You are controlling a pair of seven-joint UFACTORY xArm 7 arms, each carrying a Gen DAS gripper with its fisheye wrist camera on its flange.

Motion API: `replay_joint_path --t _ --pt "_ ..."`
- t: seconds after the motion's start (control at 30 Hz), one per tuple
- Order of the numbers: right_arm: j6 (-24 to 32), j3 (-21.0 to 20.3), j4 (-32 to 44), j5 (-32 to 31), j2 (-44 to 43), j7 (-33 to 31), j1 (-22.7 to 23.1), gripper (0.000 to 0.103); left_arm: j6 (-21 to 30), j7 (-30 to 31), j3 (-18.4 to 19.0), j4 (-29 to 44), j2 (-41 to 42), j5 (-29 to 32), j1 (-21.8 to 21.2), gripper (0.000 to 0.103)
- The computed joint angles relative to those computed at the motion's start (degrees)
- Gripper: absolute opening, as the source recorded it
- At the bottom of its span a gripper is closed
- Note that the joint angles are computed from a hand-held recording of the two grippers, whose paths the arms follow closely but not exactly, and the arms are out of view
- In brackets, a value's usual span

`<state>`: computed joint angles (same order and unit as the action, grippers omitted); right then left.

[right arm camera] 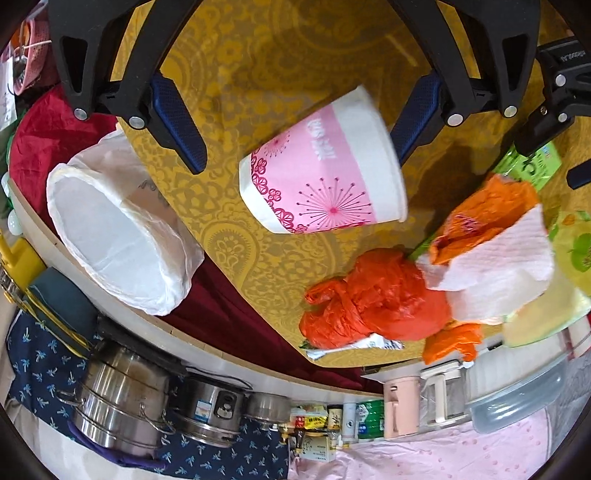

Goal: Collect trash
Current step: 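Grasp the pink paper cup with the right gripper while the left gripper grasps the green box, then carry the cup and green box with both grippers over the white trash bin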

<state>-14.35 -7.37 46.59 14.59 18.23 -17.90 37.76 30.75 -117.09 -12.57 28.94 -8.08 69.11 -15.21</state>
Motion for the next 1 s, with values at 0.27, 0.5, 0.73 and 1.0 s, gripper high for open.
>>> replay_joint_path --t 0.27,0.5,0.73,1.0 --pt "0.84 0.76 1.88 -0.65 0.64 2.03 -2.69 0.070 -2.63 -1.94 1.37 2.92 3.53 5.12 0.13 0.069" --pt "2.68 11.68 1.76 -8.45 -0.91 8.18 -16.75 0.038 -2.39 -3.12 1.39 3.39 3.18 3.28 -1.27 0.056" --pt "4.69 30.45 -0.02 -18.26 -2.16 15.19 -39.26 0.007 -0.52 -2.20 -1.03 2.31 -0.08 -1.81 -3.35 0.049" --pt "3.80 45.99 -4.07 -27.64 -5.21 22.15 -58.55 0.005 1.16 -1.39 -4.96 1.58 -4.56 -7.00 -4.82 0.048"
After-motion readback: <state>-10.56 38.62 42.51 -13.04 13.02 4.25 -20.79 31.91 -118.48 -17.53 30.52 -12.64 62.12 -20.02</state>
